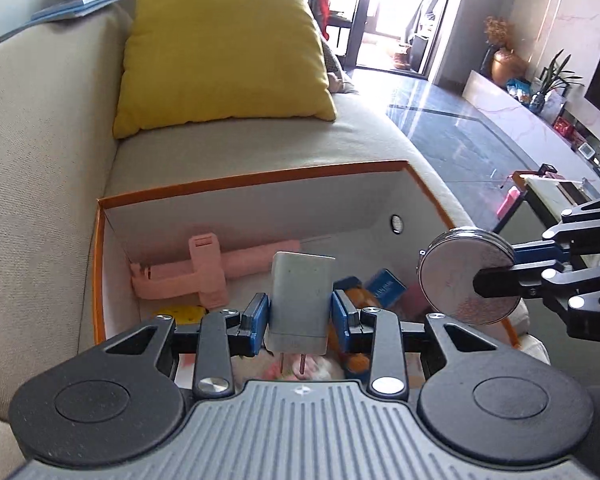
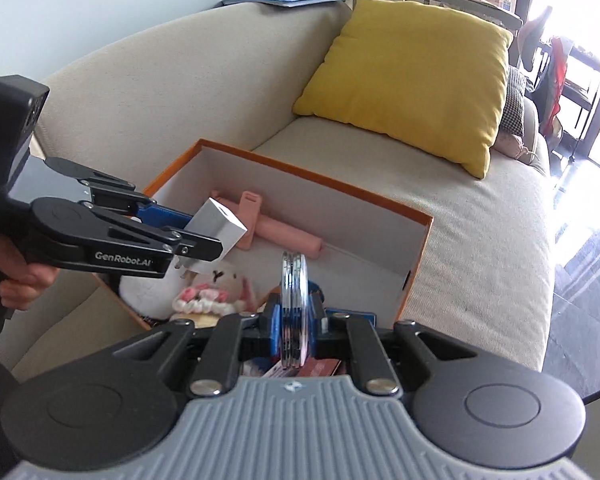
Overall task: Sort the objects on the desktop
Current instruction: 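Carry the charger and metal tin over the orange box and lower them in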
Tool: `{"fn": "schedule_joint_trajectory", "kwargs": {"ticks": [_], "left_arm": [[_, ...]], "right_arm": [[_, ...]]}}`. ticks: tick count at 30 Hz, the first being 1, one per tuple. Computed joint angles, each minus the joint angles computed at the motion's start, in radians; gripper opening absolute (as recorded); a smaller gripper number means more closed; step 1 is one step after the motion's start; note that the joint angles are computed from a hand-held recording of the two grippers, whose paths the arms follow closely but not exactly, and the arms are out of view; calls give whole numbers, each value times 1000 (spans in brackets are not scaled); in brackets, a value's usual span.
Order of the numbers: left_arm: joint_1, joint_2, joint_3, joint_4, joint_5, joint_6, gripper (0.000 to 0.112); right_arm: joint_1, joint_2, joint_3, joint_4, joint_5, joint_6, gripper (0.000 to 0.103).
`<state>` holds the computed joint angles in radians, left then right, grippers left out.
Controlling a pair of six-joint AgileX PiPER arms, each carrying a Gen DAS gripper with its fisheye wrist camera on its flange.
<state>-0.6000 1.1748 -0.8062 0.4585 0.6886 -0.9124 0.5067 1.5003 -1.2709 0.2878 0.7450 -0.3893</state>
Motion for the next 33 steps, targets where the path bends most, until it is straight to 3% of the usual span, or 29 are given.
{"fn": "schedule_joint_trajectory", "kwargs": {"ticks": [5,12,17,23,29,33], "left_arm": [[128,111,1,-121,-143,136,39],[202,228,25,-199,-254,204,39],[269,281,25,-406,-309,392,37],[306,321,10,-520,-335,469,36],[335,314,16,-592,-361,508,37],[343,249,62,-556,-373,468,46]], "right_arm": [[3,129,-98,-42,-2,40,14],[16,268,-204,-107,8,79,14],[37,338,-264,-167,27,115,14],[43,386,-307,-194,48,134,14],[72,444,-366,-277,69,210,14],[77,473,-404,-292,85,234,14]]}}
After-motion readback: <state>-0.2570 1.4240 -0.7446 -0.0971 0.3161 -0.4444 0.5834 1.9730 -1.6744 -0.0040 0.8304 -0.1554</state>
